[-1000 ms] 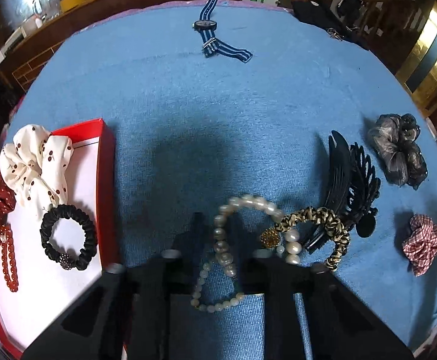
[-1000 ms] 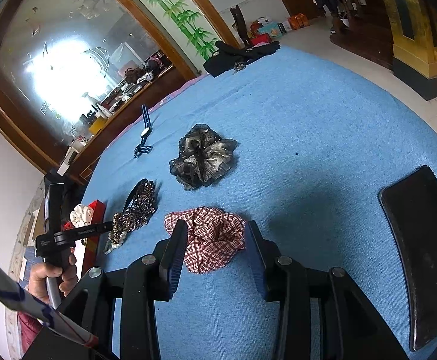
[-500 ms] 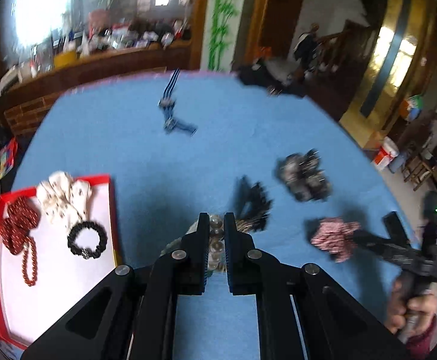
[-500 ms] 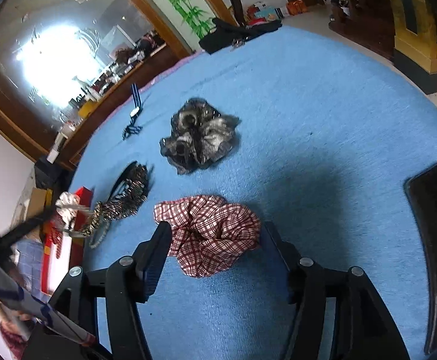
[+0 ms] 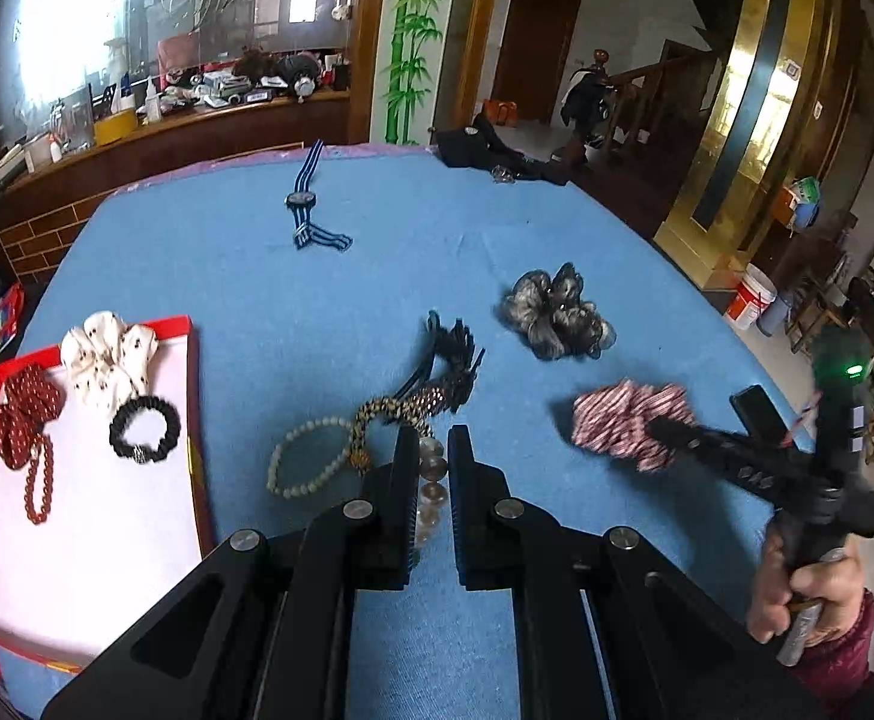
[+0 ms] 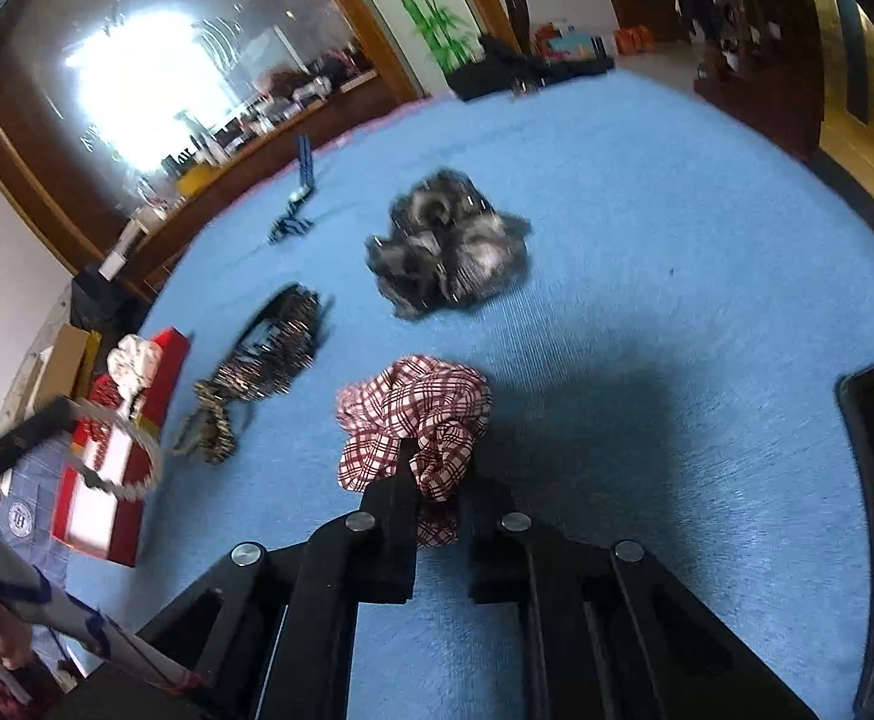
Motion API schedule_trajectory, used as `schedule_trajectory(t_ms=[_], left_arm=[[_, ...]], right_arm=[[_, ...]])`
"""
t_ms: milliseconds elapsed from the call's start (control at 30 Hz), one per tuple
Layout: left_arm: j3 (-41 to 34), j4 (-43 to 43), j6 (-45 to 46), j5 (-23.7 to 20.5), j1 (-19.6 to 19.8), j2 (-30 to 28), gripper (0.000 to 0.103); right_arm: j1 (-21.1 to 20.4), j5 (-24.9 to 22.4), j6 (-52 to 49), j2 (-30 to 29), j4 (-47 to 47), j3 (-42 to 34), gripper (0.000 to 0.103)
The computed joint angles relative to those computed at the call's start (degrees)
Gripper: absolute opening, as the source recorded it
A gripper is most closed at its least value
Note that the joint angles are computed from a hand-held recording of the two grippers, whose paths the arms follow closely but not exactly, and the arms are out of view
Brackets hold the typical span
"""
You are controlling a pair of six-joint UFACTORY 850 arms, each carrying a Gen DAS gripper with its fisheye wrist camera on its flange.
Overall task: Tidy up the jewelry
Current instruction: 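Grasp the red plaid scrunchie with the right tool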
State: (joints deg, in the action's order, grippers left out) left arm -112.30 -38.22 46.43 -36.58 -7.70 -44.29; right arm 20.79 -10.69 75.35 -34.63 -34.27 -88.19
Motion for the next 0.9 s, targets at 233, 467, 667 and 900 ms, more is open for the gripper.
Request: schedule_trajectory(t_ms=[233,467,667,900], left_arm=[[2.05,-1.25,0.93,0.71,0.32,0.88,0.009],[3.34,-1.93,1.26,1.06,1.3,1.63,0.009],[4.07,-3.8,2.35,0.84,2.52,2.18,0.009],[5.3,-5.47,3.32,1.65,3.82,3.2,0.009]], right_arm=[[1.3,-0.35,11.21,1.28,-11.92,0.5,0.011],[1.97,-0.15,6.69,0.8,-8.38,-0.92,0.011],[2.59,-0.07,1.96,0.37,-4.65,-2.35,0.011],[3.72,-0.18,-7.62,-0.96,3.13,-5.48,0.011]])
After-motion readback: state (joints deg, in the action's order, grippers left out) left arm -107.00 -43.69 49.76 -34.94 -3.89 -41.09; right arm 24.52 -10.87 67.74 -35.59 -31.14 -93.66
